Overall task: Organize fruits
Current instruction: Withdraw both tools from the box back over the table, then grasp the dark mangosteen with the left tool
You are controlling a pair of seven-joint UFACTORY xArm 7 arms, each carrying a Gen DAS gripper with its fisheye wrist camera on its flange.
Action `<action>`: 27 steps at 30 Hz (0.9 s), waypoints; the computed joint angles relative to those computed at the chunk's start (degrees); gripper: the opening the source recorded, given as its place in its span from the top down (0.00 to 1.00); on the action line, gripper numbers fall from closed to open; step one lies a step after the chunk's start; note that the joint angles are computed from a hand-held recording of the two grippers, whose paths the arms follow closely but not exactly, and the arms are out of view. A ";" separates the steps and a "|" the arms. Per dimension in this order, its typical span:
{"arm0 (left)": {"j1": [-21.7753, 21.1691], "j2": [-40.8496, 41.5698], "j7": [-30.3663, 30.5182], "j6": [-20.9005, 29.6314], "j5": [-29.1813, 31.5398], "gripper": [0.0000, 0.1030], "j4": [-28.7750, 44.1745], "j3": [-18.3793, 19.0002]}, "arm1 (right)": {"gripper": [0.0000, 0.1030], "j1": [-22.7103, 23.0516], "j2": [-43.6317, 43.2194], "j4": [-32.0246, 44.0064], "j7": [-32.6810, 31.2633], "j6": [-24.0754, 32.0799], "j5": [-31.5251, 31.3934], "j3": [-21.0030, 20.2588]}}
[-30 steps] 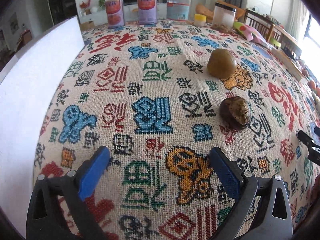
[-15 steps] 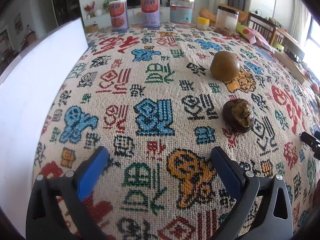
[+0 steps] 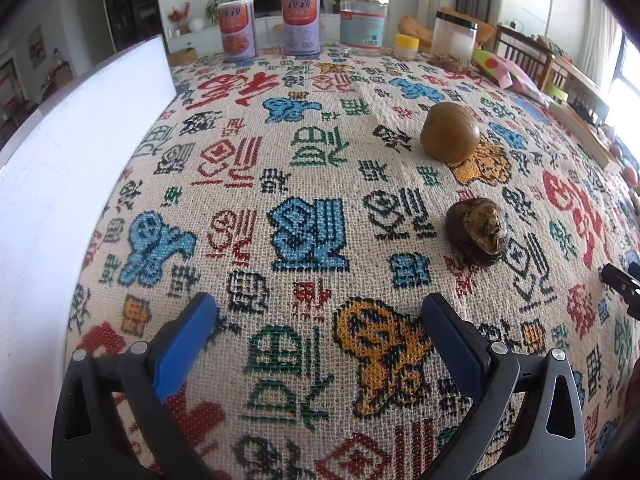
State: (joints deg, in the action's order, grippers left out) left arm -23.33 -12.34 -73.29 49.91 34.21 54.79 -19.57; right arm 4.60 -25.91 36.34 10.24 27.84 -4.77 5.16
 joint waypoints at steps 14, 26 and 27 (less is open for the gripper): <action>-1.77 6.43 8.60 -5.90 2.17 0.02 7.31 -0.68 | 0.00 -0.01 0.09 0.05 -0.03 -0.07 -0.01 -0.03; -5.16 6.42 2.51 -5.35 6.19 0.60 6.90 3.45 | 0.00 0.01 0.16 0.07 -0.07 -0.14 0.01 -0.07; -4.71 4.73 2.58 -4.81 5.79 0.60 5.58 3.30 | 0.00 0.04 0.05 0.03 -0.05 -0.09 0.03 -0.05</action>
